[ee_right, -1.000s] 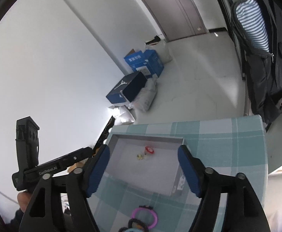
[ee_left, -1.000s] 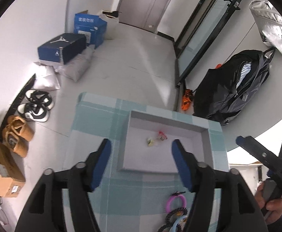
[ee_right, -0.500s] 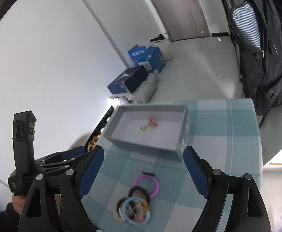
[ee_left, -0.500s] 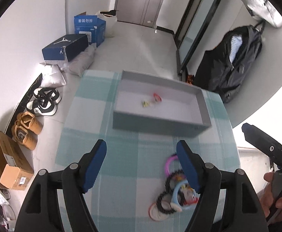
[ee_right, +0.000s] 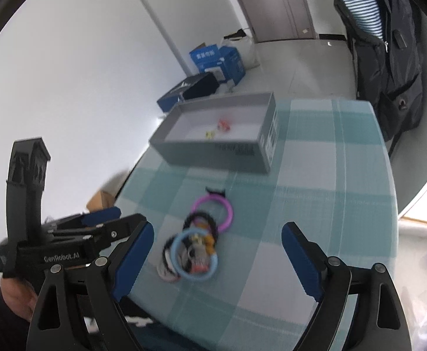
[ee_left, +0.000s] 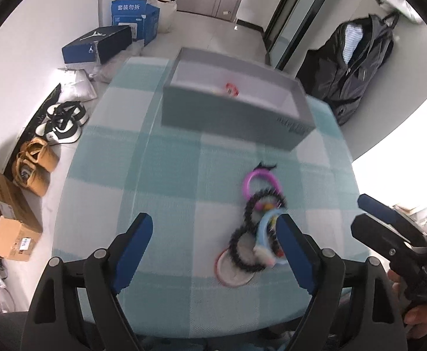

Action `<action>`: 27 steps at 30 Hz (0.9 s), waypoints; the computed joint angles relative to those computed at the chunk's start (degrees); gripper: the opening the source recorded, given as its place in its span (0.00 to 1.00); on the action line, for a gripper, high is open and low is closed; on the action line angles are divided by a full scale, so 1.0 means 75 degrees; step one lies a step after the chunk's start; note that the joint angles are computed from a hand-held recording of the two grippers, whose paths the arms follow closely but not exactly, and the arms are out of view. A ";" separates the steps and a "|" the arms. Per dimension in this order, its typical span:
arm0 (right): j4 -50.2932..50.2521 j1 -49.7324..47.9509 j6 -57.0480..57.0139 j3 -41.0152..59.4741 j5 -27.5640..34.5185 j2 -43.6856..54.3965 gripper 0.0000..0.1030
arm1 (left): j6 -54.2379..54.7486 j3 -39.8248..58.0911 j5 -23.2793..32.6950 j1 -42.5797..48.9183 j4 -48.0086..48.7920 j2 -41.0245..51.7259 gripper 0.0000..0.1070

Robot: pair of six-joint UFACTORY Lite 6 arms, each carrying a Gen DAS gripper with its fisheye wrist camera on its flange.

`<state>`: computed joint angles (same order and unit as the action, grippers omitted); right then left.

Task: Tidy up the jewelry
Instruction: 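Move both open grippers back over the jewelry pile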

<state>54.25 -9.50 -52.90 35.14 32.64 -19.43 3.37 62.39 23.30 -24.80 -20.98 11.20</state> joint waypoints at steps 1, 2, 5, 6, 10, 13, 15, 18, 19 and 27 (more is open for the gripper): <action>-0.0039 0.0047 -0.0050 -0.0152 -0.0031 -0.0075 0.87 | 0.0107 -0.0066 0.0019 0.0009 -0.0079 -0.0034 0.78; -0.0132 0.0130 -0.0043 -0.0289 -0.0073 -0.0134 0.87 | 0.0256 -0.0196 0.0015 0.0038 -0.0169 -0.0101 0.78; -0.0336 0.0385 0.0063 -0.0581 -0.0310 -0.0272 0.87 | -0.0175 -0.0579 -0.0201 -0.0018 0.0349 -0.0434 0.78; -0.0313 0.0434 0.0043 -0.0672 -0.0345 -0.0327 0.87 | -0.0360 -0.0671 -0.0270 -0.0055 0.0562 -0.0523 0.78; -0.0408 0.0779 0.0198 -0.0970 -0.0661 -0.0492 0.87 | -0.1653 -0.0925 -0.0545 -0.0373 0.2062 -0.0809 0.78; -0.0459 0.1029 0.0328 -0.1035 -0.0864 -0.0458 0.87 | -0.1673 -0.1114 -0.0678 -0.0472 0.2213 -0.1001 0.78; -0.0547 0.1197 0.0515 -0.1069 -0.1039 -0.0443 0.87 | -0.1703 -0.1269 -0.0772 -0.0515 0.2326 -0.1154 0.78; -0.0486 0.1317 0.0645 -0.1059 -0.1139 -0.0373 0.87 | -0.1553 -0.1450 -0.0825 -0.0504 0.2267 -0.1329 0.78; -0.0454 0.1353 0.0675 -0.1036 -0.1169 -0.0331 0.87 | -0.1423 -0.1502 -0.0811 -0.0476 0.2160 -0.1385 0.78; -0.0276 0.1834 0.0730 -0.0584 -0.1458 0.0531 0.87 | -0.0784 -0.1619 -0.0705 -0.0160 0.1617 -0.1464 0.78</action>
<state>52.18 4.25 -47.43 30.76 21.70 -15.45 -2.52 50.25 18.01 -26.00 -8.85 0.22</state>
